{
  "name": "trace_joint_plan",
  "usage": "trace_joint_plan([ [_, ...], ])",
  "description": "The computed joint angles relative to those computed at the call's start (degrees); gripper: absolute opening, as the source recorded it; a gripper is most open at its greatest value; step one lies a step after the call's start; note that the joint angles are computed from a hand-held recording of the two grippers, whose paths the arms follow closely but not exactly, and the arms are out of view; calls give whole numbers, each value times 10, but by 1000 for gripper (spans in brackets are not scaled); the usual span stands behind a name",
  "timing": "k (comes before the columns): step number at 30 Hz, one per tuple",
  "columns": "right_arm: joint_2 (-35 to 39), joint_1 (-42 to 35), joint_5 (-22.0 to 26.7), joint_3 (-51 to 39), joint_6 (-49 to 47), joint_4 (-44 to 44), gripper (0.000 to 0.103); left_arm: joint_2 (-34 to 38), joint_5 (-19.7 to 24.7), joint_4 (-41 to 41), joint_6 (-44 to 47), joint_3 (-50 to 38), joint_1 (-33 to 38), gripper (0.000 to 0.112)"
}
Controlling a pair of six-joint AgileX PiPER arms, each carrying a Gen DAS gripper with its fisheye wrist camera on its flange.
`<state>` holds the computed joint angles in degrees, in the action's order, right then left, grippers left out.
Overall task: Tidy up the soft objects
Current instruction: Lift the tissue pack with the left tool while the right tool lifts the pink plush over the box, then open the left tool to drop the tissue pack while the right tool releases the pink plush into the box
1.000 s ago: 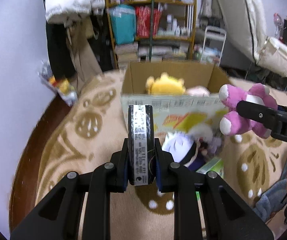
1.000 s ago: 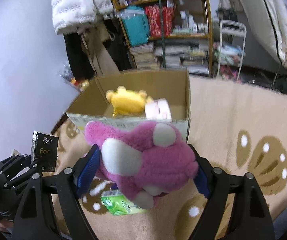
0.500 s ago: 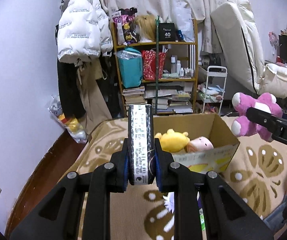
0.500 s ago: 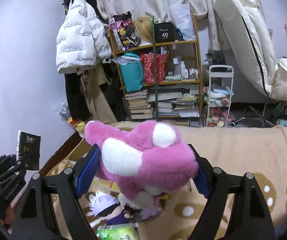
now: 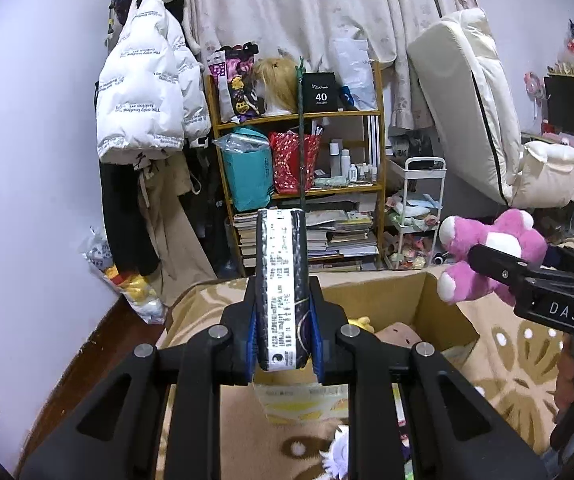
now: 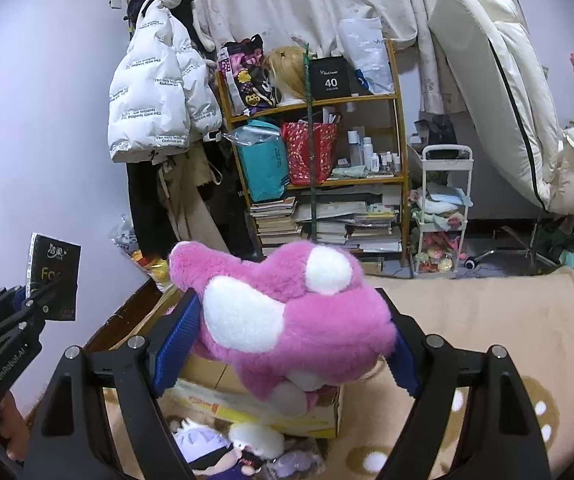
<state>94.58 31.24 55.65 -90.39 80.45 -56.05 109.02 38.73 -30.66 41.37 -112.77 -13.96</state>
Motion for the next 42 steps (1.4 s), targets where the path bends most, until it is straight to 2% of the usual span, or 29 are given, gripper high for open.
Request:
trace_joint_plan([
  [7, 7, -30, -21, -1, -2, -8, 87, 32, -7, 16, -4, -29, -18, 21],
  [12, 15, -50, -37, 2, -7, 11, 87, 58, 13, 29, -17, -57, -22, 21],
  [16, 25, -62, -56, -2, -29, 39, 87, 87, 46, 31, -36, -94, -20, 21],
  [30, 62, -82, -70, -11, -88, 84, 87, 131, 65, 51, -45, -114, -24, 22],
  [38, 58, -99, -102, -1, -121, 135, 88, 151, 94, 90, -87, -146, -27, 23],
  [42, 69, -97, -99, -16, -161, 165, 89, 153, 104, 112, -112, -154, -28, 25],
])
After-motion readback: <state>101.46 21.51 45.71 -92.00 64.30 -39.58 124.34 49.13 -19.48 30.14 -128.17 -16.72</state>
